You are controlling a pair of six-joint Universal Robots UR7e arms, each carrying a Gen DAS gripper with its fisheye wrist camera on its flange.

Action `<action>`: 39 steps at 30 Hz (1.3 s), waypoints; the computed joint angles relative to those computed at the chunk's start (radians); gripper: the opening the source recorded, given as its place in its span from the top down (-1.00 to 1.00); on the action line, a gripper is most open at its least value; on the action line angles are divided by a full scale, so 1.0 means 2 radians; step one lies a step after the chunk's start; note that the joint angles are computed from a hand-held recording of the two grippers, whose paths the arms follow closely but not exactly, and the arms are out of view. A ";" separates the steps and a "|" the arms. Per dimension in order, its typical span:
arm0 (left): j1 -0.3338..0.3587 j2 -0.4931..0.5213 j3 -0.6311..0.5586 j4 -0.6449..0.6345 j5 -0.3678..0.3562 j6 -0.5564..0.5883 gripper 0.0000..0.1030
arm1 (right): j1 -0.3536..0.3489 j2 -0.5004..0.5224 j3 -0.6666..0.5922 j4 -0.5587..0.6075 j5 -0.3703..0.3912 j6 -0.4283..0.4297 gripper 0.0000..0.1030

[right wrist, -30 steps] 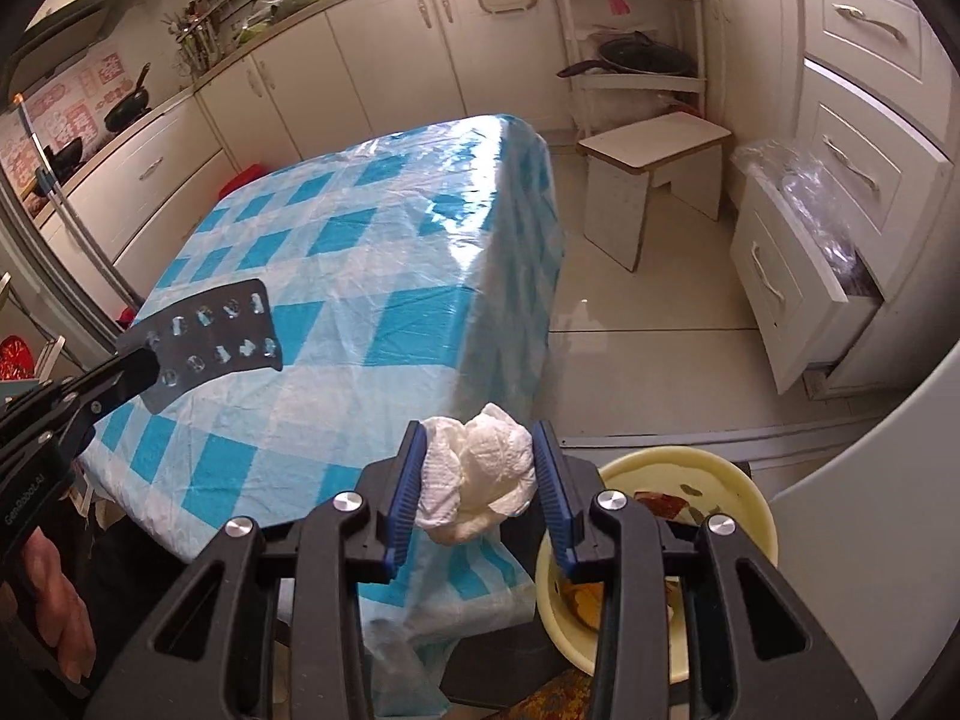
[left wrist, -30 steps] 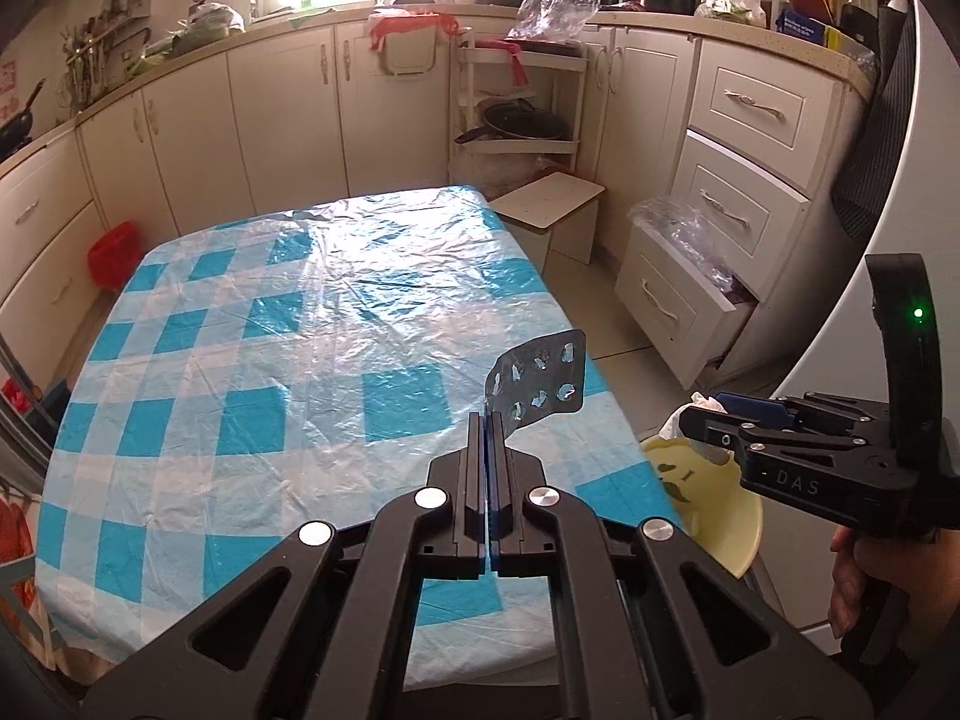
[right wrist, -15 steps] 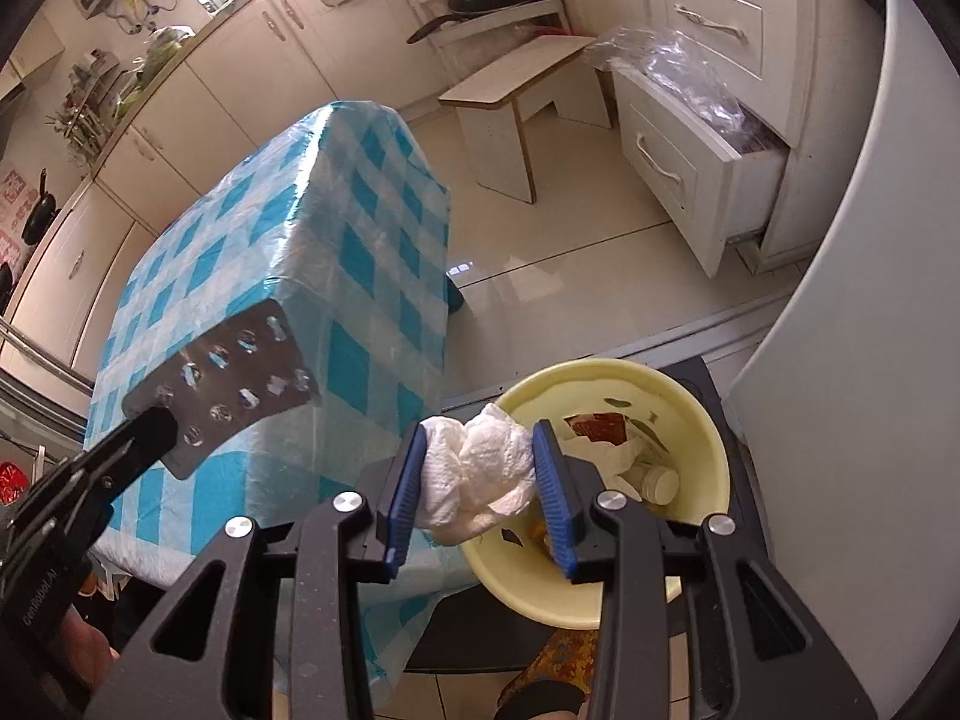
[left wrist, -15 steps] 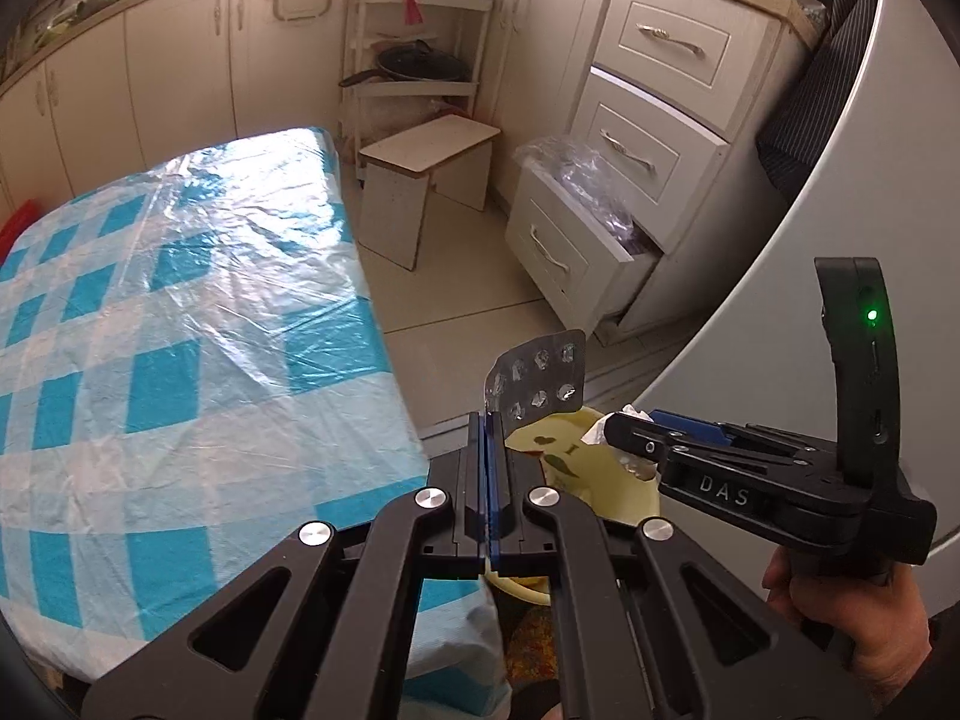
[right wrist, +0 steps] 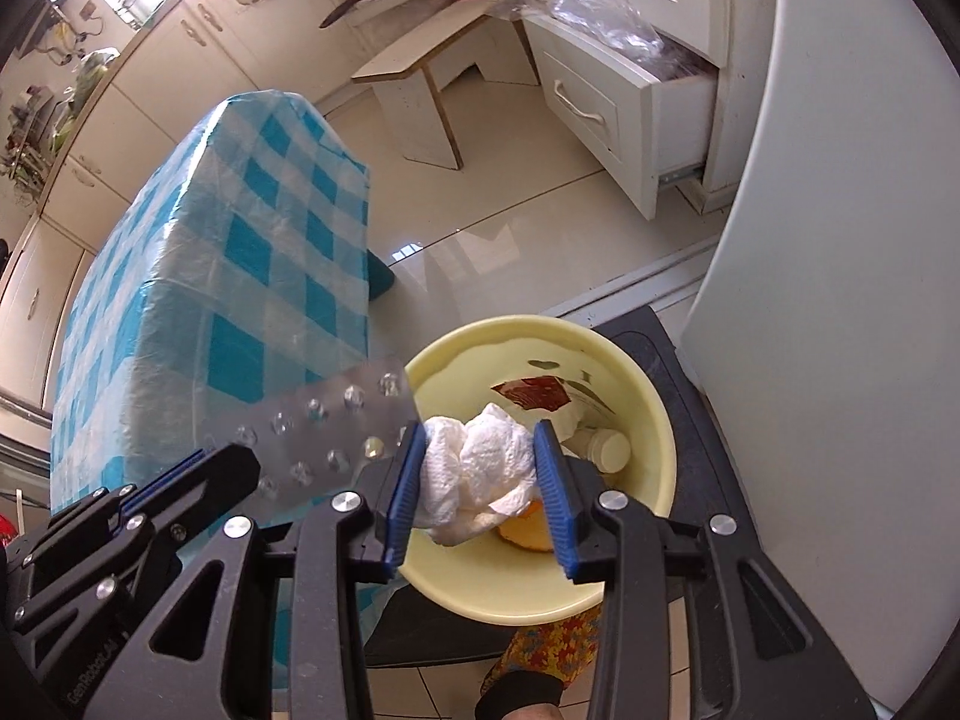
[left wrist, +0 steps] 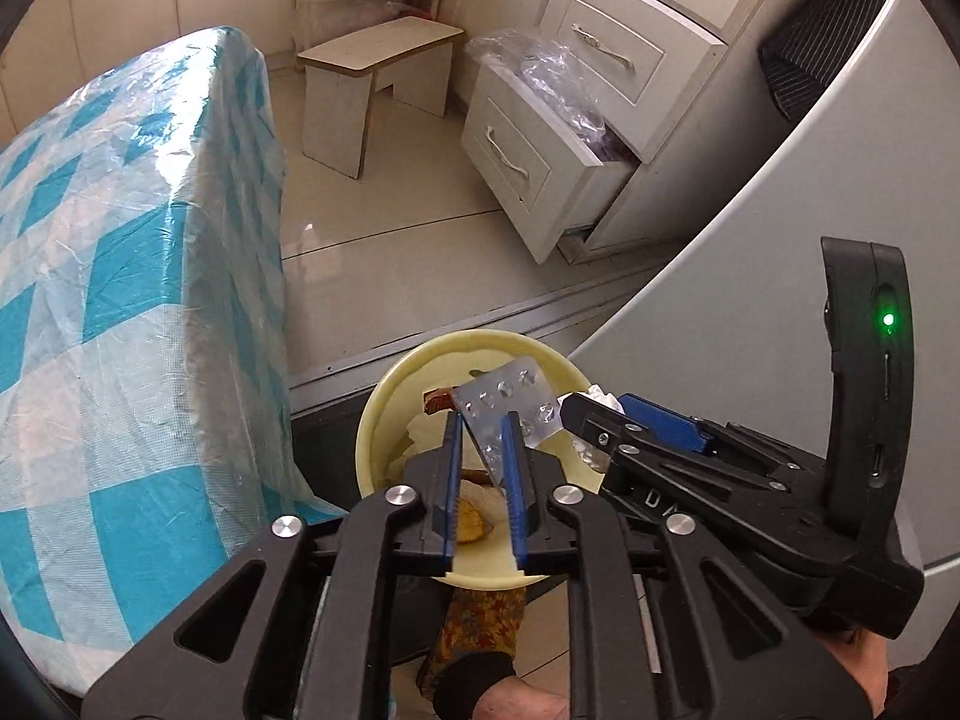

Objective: Collect trash
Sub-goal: 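Open both tools over the yellow bucket to drop the pill pack and tissue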

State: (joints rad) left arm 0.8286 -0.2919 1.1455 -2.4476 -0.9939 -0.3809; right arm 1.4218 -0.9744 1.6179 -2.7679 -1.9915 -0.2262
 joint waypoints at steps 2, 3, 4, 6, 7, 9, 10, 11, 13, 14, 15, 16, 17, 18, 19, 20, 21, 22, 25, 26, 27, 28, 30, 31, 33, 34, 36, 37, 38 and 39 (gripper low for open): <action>0.002 0.001 -0.002 0.004 -0.003 -0.004 0.51 | -0.002 -0.001 0.001 0.002 0.001 0.003 0.25; 0.003 0.001 -0.003 0.007 -0.006 -0.007 0.49 | -0.003 -0.001 0.001 0.003 0.001 0.005 0.24; 0.003 -0.001 -0.001 0.006 -0.006 -0.009 0.46 | -0.004 -0.001 0.001 0.003 0.001 0.005 0.23; 0.003 -0.005 0.004 0.003 -0.006 -0.011 0.42 | -0.005 0.000 0.001 0.003 0.001 0.007 0.23; 0.003 -0.008 0.009 0.000 -0.006 -0.011 0.37 | -0.004 0.000 0.002 0.001 0.000 0.007 0.23; 0.002 -0.013 0.017 -0.009 -0.006 -0.009 0.27 | -0.004 0.000 0.002 0.001 -0.001 0.008 0.20; 0.001 -0.017 0.022 -0.014 -0.005 -0.009 0.21 | -0.004 0.001 0.002 0.001 -0.002 0.008 0.20; 0.001 -0.020 0.027 -0.018 -0.005 -0.009 0.16 | -0.003 0.002 0.001 0.001 -0.004 0.009 0.18; 0.000 -0.028 0.037 -0.025 -0.003 -0.012 0.09 | -0.003 0.003 0.000 0.002 -0.006 0.011 0.11; 0.000 -0.032 0.042 -0.027 -0.003 -0.014 0.07 | -0.003 0.003 0.000 0.004 -0.007 0.012 0.08; 0.000 -0.036 0.048 -0.030 -0.002 -0.016 0.05 | -0.004 0.003 0.000 0.004 -0.005 0.013 0.02; 0.000 -0.040 0.054 -0.032 -0.001 -0.018 0.03 | -0.004 0.003 0.000 0.004 -0.006 0.014 -0.06; 0.000 -0.043 0.059 -0.033 0.000 -0.020 0.02 | -0.003 0.004 0.000 0.002 -0.008 0.014 -0.09; 0.000 -0.045 0.061 -0.034 0.002 -0.021 0.01 | -0.002 0.004 0.000 -0.001 -0.010 0.013 -0.13; -0.001 -0.048 0.067 -0.036 0.006 -0.022 -0.02 | -0.002 0.004 0.001 -0.004 -0.009 0.013 -0.15; -0.002 -0.050 0.071 -0.038 0.012 -0.022 -0.08 | -0.001 0.003 0.002 -0.006 -0.007 0.014 -0.16; -0.004 -0.052 0.076 -0.040 0.020 -0.022 -0.12 | -0.001 0.002 0.003 -0.008 -0.004 0.015 -0.21; -0.007 -0.054 0.080 -0.042 0.029 -0.019 -0.17 | -0.001 0.002 0.004 -0.011 -0.003 0.014 -0.27; -0.014 -0.061 0.092 -0.046 0.044 -0.007 -0.20 | 0.005 0.003 0.004 -0.023 -0.010 0.007 -0.40; -0.017 -0.063 0.097 -0.048 0.051 -0.004 -0.24 | 0.006 0.003 0.004 -0.027 -0.011 0.005 -0.42; -0.021 -0.065 0.101 -0.047 0.062 -0.003 -0.30 | 0.008 0.003 0.005 -0.031 -0.011 0.005 -0.46; -0.026 -0.068 0.107 -0.050 0.075 -0.001 -0.40 | 0.010 0.003 0.005 -0.034 -0.012 0.005 -0.49; -0.033 -0.075 0.119 -0.061 0.093 0.004 -0.47 | 0.014 0.003 0.005 -0.041 -0.015 0.003 -0.50; -0.036 -0.080 0.127 -0.065 0.100 0.006 -0.50 | 0.016 0.002 0.006 -0.048 -0.018 0.001 -0.50; -0.042 -0.093 0.143 -0.071 0.113 0.009 -0.53 | 0.023 0.000 0.010 -0.064 -0.022 -0.004 -0.52; -0.045 -0.100 0.152 -0.073 0.119 0.009 -0.55 | 0.027 -0.002 0.013 -0.076 -0.025 -0.008 -0.54; -0.050 -0.112 0.168 -0.079 0.130 0.007 -0.59 | 0.037 -0.005 0.021 -0.099 -0.035 -0.017 -0.57; -0.053 -0.120 0.177 -0.083 0.134 0.006 -0.62 | 0.042 -0.007 0.026 -0.111 -0.039 -0.023 -0.62; -0.055 -0.127 0.186 -0.087 0.137 0.006 -0.64 | 0.048 -0.008 0.031 -0.126 -0.043 -0.031 -0.65; -0.057 -0.135 0.195 -0.090 0.143 0.007 -0.64 | 0.055 -0.010 0.037 -0.147 -0.047 -0.042 -0.68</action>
State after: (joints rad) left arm 0.7138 -0.5610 1.5359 -2.6278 -0.7075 -0.3679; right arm 1.5309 -0.9937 1.6922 -3.0622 -2.0865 -0.3098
